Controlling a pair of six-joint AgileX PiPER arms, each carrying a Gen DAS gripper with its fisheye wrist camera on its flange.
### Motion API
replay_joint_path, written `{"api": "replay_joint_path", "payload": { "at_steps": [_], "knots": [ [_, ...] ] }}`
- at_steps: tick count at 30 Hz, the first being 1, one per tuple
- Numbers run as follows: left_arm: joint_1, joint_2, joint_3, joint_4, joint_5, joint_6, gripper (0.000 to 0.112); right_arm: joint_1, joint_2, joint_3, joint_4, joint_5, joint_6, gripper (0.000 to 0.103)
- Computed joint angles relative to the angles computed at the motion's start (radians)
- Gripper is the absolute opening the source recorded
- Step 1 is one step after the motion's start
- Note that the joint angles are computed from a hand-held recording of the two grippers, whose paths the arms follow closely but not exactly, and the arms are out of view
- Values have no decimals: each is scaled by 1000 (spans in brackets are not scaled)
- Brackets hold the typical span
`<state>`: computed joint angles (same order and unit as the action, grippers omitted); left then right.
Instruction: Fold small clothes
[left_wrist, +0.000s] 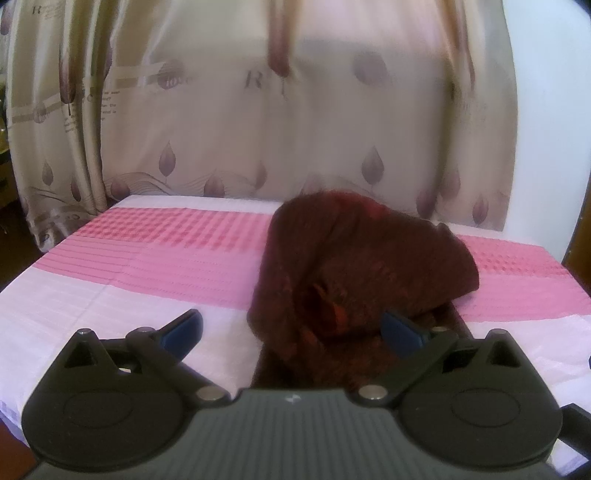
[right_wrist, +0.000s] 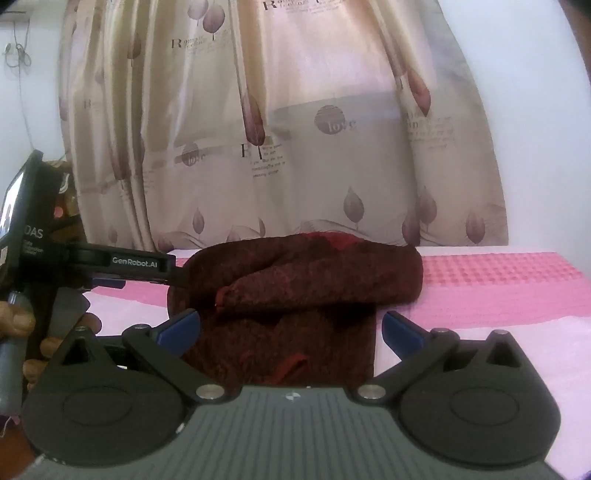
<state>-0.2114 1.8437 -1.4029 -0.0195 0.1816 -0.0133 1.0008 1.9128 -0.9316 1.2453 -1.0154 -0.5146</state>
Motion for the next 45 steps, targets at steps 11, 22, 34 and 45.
{"api": "replay_joint_path", "payload": {
  "at_steps": [11, 22, 34, 45],
  "knots": [
    [3, 26, -30, -86, 51, 89, 103, -25, 6, 8, -21, 32, 48, 103],
    [93, 86, -67, -671, 210, 639, 103, -54, 2, 21, -29, 66, 77, 103],
    [132, 175, -159, -822, 315, 758, 103, -142, 19, 37, -101, 156, 221, 103],
    [166, 293, -428, -690, 479, 649, 13, -184, 38, 18, -94, 199, 223, 103]
  ]
}}
